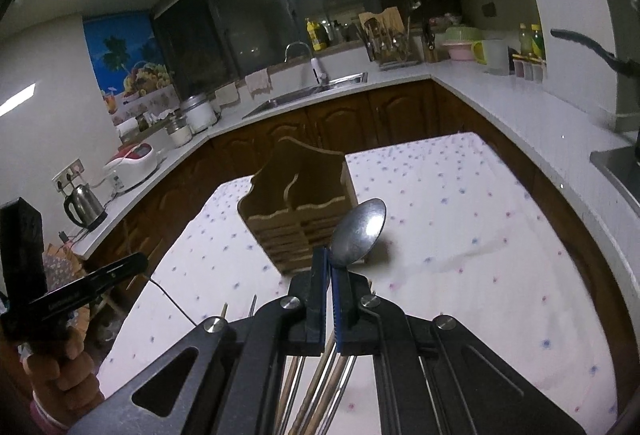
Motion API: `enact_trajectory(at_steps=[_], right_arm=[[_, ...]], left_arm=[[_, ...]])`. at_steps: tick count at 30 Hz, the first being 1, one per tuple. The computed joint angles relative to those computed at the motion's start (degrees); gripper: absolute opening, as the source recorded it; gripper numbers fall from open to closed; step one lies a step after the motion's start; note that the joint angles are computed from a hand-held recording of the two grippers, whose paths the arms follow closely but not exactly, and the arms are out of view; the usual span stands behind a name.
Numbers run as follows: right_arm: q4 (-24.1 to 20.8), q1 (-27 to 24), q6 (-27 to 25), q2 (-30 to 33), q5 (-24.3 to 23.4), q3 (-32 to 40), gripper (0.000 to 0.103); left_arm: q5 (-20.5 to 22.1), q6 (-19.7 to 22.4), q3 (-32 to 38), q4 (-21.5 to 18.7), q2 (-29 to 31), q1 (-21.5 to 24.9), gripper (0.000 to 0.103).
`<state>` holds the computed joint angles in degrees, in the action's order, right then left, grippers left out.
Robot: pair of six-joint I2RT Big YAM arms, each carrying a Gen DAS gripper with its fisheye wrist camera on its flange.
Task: Organize utensils
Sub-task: 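Carry the fork and spoon to the wooden holder and drop them in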
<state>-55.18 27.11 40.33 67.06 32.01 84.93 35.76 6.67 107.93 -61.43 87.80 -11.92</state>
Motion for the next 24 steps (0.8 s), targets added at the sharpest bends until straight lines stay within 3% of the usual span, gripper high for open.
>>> enact_trajectory(at_steps=[10, 19, 24], right_arm=[[2.14, -5.56, -7.16, 3.41, -1.28, 5.69, 0.002], [5.06, -11.66, -16.27, 11.85, -3.39, 17.32, 0.002], [5.67, -14.18, -18.26, 16.11, -6.19, 19.72, 0.002]], left_arm=[[-2.45, -4.74, 12.17, 2.56, 6.74, -2.52, 0.021], [-6.90, -11.73, 32.08, 2.78, 19.60, -5.19, 0.021], [-8.87, -13.42, 35.87, 1.53, 24.57, -6.27, 0.021]])
